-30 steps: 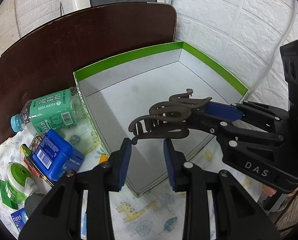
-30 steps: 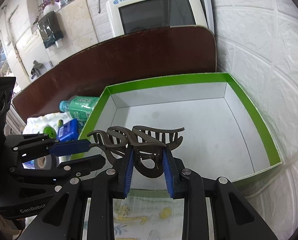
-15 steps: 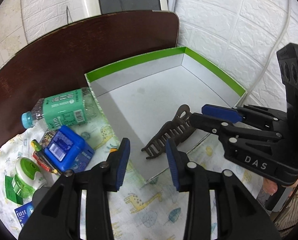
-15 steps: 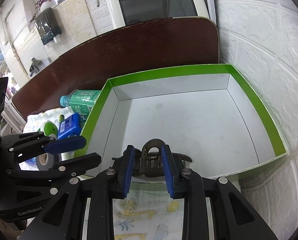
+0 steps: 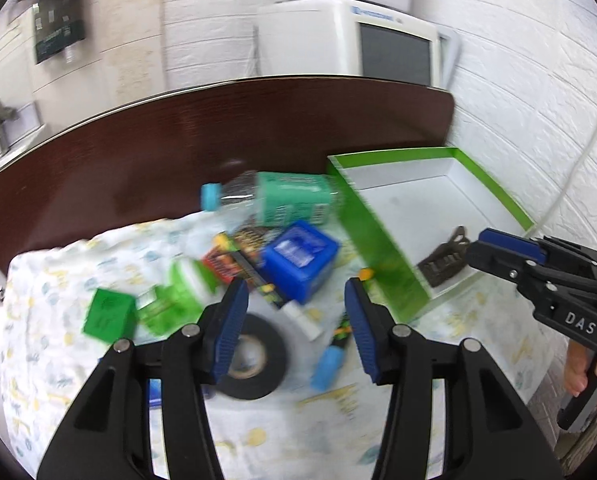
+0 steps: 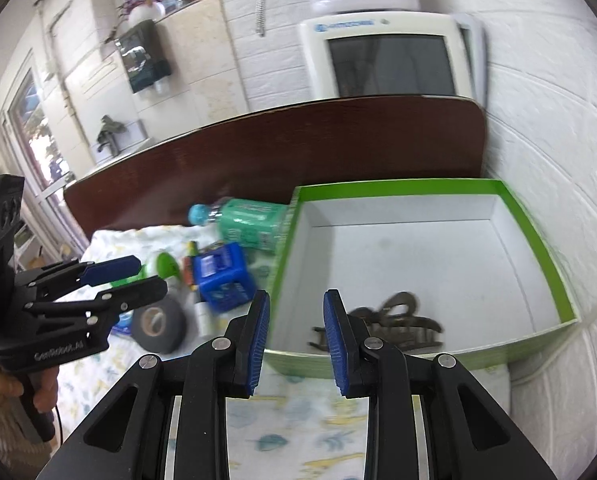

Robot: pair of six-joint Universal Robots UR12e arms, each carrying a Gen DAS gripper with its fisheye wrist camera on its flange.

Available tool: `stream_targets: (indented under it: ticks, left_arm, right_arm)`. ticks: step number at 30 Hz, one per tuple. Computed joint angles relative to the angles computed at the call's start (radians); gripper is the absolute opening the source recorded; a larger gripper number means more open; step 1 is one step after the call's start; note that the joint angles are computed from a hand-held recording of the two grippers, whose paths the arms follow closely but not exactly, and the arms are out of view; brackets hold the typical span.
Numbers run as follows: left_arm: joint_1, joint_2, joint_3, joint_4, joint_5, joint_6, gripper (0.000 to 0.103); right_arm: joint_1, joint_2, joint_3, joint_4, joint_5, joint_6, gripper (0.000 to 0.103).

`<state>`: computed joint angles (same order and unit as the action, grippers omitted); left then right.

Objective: Organize rigid objects
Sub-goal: 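Move the right gripper back to the black electrical tape roll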

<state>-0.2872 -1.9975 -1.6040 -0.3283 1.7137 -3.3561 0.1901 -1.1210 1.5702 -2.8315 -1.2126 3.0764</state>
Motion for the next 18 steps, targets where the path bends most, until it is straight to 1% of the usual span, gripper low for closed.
stream_targets:
  ticks: [2, 3, 7, 10, 14, 16, 18]
  left_arm:
    - [0.006, 0.016, -0.028, -0.005, 0.028, -0.015, 0.048]
    - [0.010, 0.022, -0.041, -0.008, 0.031, -0.025, 0.047]
    - [0.035, 0.042, -0.086, -0.018, -0.006, -0.066, 0.046]
    - [0.046, 0.047, -0.105, -0.009, -0.028, -0.070, 0.046]
    - [0.057, 0.045, -0.116, 0.000, -0.067, -0.059, 0.041]
    - [0.064, 0.043, -0.118, 0.003, -0.093, -0.057, 0.040]
    - [0.069, 0.039, -0.116, -0.002, -0.115, -0.052, 0.039]
  right_arm:
    - [0.016, 0.005, -0.006, 0.017, 0.012, -0.007, 0.029]
    - [0.024, 0.009, -0.010, 0.030, 0.022, -0.012, 0.029]
    - [0.052, 0.027, -0.021, 0.074, 0.061, -0.014, 0.029]
    - [0.076, 0.043, -0.036, 0.105, 0.050, -0.005, 0.029]
    - [0.089, 0.067, -0.054, 0.125, 0.066, 0.061, 0.029]
    - [0.093, 0.075, -0.057, 0.115, 0.075, 0.080, 0.029]
    - [0.093, 0.084, -0.064, 0.126, 0.096, 0.092, 0.029]
